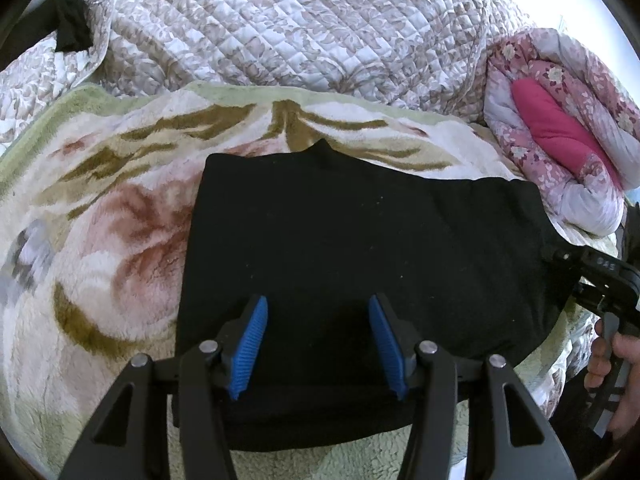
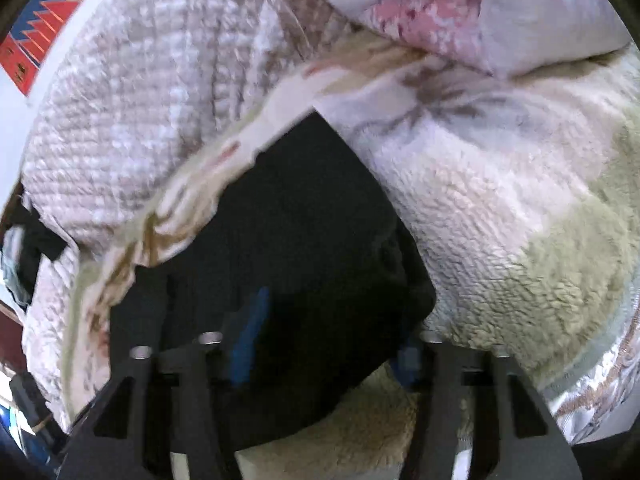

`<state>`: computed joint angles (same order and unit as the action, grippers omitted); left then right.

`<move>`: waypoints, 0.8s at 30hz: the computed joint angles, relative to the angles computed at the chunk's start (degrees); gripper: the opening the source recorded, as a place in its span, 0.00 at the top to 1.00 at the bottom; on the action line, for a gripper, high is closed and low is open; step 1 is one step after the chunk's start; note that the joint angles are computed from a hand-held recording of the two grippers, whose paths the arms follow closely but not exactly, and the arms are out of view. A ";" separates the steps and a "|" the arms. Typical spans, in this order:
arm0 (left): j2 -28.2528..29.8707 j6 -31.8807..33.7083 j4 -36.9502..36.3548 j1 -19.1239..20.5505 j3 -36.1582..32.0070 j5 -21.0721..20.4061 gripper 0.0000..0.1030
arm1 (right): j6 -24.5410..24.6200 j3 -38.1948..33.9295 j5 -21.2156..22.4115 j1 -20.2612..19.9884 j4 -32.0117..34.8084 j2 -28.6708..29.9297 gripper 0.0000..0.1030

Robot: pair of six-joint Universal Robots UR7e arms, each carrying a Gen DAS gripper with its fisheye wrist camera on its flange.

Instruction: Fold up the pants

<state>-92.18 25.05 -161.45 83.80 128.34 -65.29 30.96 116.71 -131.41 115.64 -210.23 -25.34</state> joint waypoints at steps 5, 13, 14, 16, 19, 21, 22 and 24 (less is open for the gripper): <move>-0.21 -0.80 -0.07 0.17 -0.26 -0.45 0.46 | -4.09 -1.37 -1.56 2.23 0.03 -0.15 0.78; -0.71 -1.18 -1.33 0.64 -1.22 -0.29 0.46 | -11.27 -7.27 0.26 7.00 2.40 -0.08 0.80; -0.81 -1.32 -1.48 0.76 -1.34 -0.20 0.46 | -12.10 -8.42 0.76 7.56 3.17 0.19 0.80; -0.90 -1.63 -2.10 1.17 -1.92 0.09 0.46 | -13.82 -11.24 1.67 8.78 4.98 1.23 0.80; -0.54 -3.18 -3.29 2.18 -3.44 1.70 0.46 | -15.43 -15.61 3.50 9.91 7.94 3.27 0.80; -0.23 -4.50 -3.79 3.04 -4.50 2.50 0.46 | -15.85 -18.23 5.81 10.26 9.88 4.83 0.80; -0.03 -5.11 -3.93 3.45 -5.06 3.07 0.46 | -16.33 -20.07 7.36 10.50 11.33 6.03 0.80; 0.30 -6.27 -4.20 4.38 -6.08 3.95 0.46 | -17.37 -22.77 9.71 10.62 13.48 8.01 0.80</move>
<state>-91.88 18.78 -165.65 88.18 122.26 -61.34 13.59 93.94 -121.70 126.26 -196.75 -17.33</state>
